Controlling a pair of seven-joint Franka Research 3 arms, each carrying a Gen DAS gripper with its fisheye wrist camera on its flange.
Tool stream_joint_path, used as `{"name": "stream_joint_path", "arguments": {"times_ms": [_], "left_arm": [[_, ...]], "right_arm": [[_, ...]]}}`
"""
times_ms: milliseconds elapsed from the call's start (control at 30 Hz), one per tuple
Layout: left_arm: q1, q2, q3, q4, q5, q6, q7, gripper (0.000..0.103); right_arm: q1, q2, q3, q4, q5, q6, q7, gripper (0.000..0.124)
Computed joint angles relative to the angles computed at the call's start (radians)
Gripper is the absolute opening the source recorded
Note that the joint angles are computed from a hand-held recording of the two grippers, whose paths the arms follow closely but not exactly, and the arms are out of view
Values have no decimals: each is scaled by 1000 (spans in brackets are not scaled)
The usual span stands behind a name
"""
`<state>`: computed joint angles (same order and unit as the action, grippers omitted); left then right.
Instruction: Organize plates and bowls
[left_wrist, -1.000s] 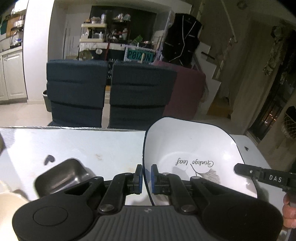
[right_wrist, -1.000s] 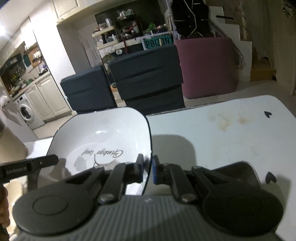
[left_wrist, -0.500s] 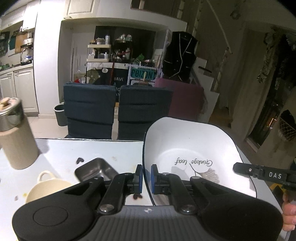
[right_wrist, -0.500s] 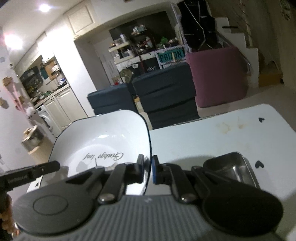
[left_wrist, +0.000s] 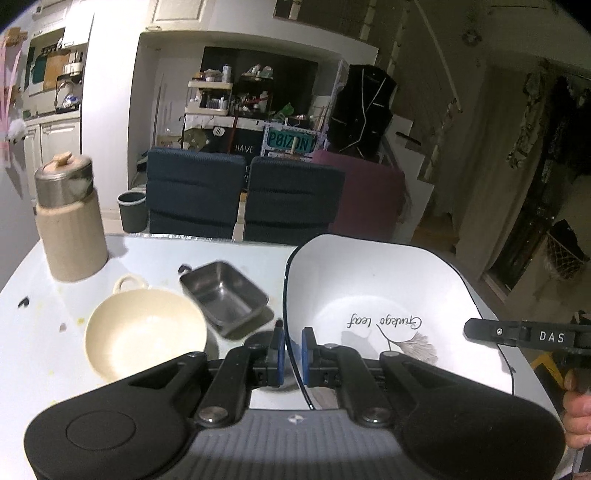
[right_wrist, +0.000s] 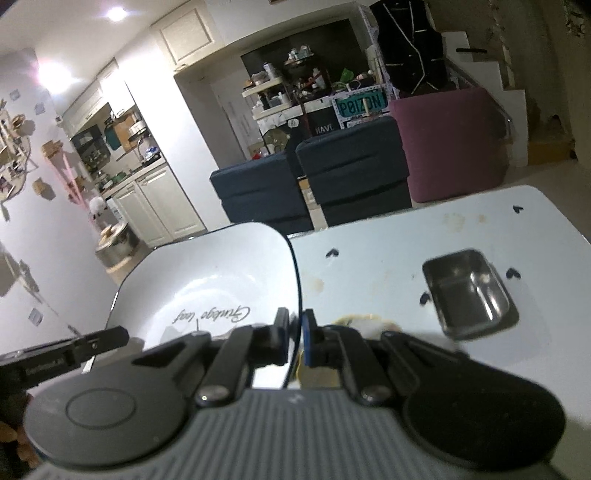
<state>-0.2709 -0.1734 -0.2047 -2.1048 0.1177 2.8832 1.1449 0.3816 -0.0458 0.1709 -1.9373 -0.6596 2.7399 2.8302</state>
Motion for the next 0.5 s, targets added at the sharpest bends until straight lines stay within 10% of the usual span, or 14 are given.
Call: {"name": "stream_joint_path", "arguments": {"times_ms": [500], "left_arm": [[-28, -98, 75, -177, -148, -59, 130, 9]], "right_arm": [[91, 90, 2, 61, 186, -93, -169, 9]]}}
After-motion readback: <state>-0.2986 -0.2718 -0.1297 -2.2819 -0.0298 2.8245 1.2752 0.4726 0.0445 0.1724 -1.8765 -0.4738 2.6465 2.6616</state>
